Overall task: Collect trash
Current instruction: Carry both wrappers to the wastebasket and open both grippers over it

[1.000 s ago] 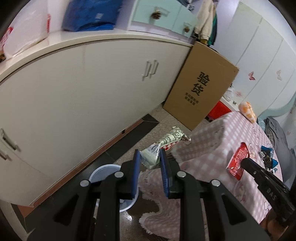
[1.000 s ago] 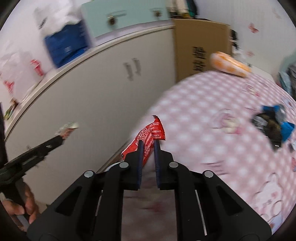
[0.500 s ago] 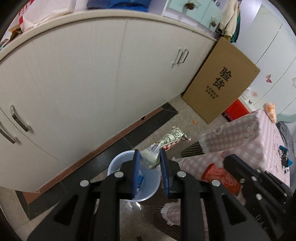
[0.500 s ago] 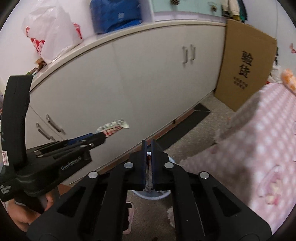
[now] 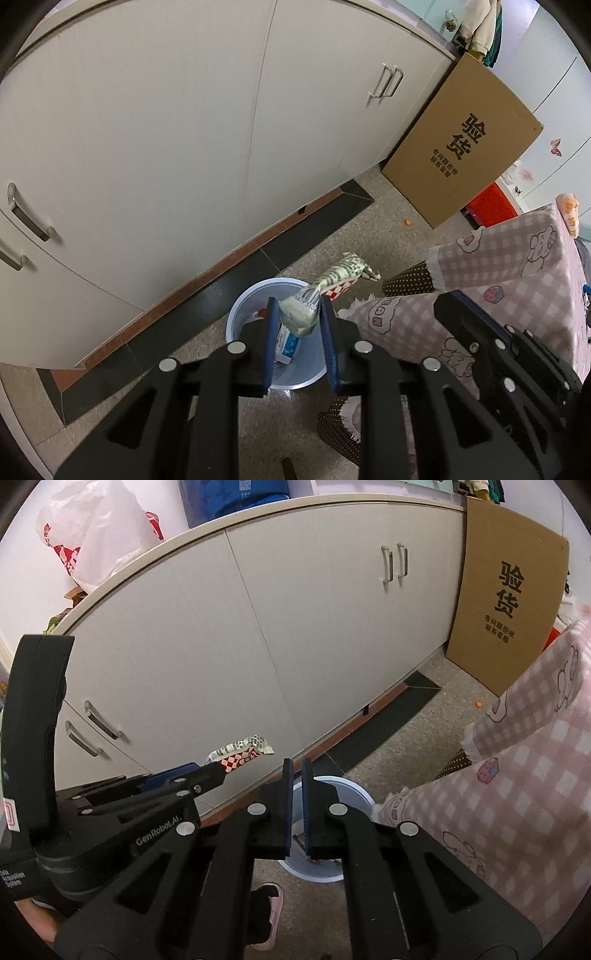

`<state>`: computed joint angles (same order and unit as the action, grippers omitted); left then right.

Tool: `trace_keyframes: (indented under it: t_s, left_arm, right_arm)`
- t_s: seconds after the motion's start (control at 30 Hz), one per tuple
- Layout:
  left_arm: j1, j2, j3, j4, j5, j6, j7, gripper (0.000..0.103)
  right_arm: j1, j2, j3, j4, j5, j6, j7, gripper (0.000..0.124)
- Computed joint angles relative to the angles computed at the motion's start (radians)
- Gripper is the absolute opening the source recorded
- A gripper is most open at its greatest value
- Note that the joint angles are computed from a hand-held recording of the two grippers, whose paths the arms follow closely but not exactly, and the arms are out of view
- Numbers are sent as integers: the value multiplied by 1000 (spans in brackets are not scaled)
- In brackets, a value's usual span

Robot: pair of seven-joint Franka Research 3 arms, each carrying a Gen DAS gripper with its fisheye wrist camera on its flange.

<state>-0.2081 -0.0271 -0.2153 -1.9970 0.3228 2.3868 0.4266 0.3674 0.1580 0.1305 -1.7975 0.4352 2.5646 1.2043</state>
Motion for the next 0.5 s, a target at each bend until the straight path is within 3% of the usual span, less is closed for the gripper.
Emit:
trace_keyframes:
  t_s: [0.5]
  left_arm:
    - [-11, 44, -1, 43, -23, -21, 43, 22]
  right_arm:
    - [-4, -14, -11, -33, -46, 5, 42, 5]
